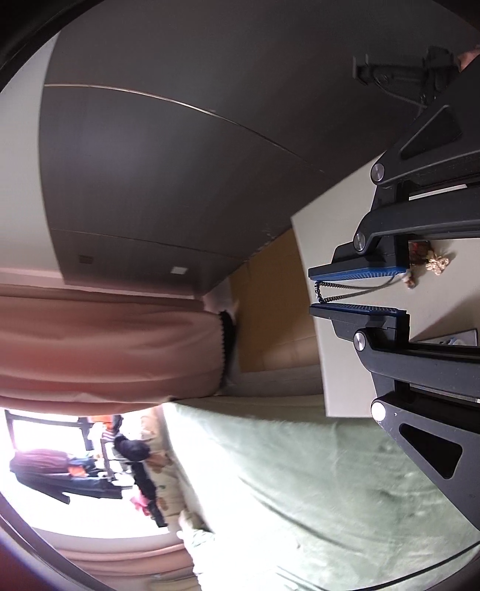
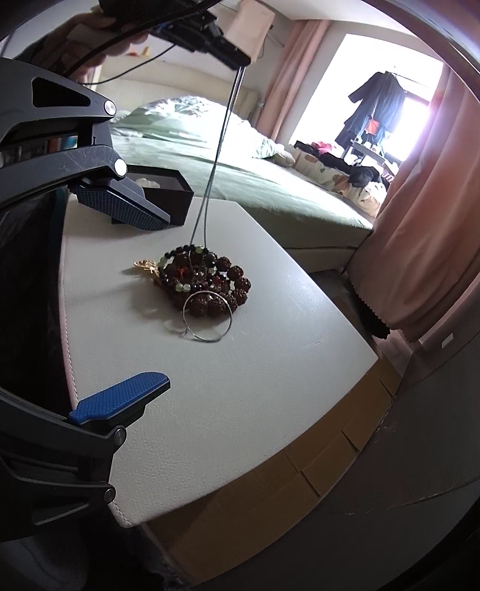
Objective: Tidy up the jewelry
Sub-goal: 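Lift the silver chain necklace up off the pile with the left tool, then carry the necklace over the black box with the left tool while the right tool grasps the dark bead bracelet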
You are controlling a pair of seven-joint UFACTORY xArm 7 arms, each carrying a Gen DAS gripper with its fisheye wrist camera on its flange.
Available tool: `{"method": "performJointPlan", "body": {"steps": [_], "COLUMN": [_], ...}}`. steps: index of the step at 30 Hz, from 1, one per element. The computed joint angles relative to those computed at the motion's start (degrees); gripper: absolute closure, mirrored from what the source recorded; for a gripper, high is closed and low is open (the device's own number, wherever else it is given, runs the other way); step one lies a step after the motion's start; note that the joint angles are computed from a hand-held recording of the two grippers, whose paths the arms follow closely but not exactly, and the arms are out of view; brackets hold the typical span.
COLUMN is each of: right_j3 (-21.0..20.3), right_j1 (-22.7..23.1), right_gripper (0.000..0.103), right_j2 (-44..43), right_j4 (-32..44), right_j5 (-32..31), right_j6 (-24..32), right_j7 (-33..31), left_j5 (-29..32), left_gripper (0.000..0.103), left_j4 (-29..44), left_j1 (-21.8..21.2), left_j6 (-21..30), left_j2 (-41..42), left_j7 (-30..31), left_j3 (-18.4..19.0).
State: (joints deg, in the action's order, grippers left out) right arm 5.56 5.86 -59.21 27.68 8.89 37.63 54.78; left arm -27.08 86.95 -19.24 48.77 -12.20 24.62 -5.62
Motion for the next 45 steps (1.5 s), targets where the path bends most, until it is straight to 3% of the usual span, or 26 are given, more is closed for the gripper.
{"method": "performJointPlan", "body": {"steps": [10, 18, 24, 27, 28, 45], "right_j3": [-0.21, -0.93, -2.26, -2.41, -3.36, 1.22], "right_j1": [1.85, 2.55, 3.42, 3.49, 4.52, 2.55], "right_gripper": [0.024, 0.042, 0.062, 0.079, 0.092, 0.093], "right_j2": [5.44, 15.68, 23.31, 24.58, 24.64, 9.84], "right_j4": [1.93, 5.7, 9.77, 9.93, 9.69, 7.34], "right_j5": [0.9, 1.12, 1.91, 2.65, 4.19, 1.56], "right_j6": [-2.47, -1.54, -0.34, -1.34, -2.11, -2.3], "right_j7": [-0.94, -3.02, -6.47, -7.6, -8.79, -3.76], "left_j5": [-0.45, -0.52, -0.23, -0.36, -0.34, -0.84], "left_gripper": [0.091, 0.091, 0.091, 0.091, 0.091, 0.091], "left_j4": [5.23, 7.81, 10.27, 10.05, 10.23, 13.95], "left_j1": [0.91, 2.27, 3.08, 3.15, 3.14, 4.77], "left_j6": [-0.58, -0.95, -1.13, -1.58, -1.61, -2.12], "left_j2": [-0.13, 0.26, 1.01, 0.36, 0.39, 1.28], "left_j7": [1.0, 1.8, 1.7, 2.06, 2.14, 2.8], "left_j3": [1.17, 2.19, 2.29, 2.23, 2.28, 3.46]}}
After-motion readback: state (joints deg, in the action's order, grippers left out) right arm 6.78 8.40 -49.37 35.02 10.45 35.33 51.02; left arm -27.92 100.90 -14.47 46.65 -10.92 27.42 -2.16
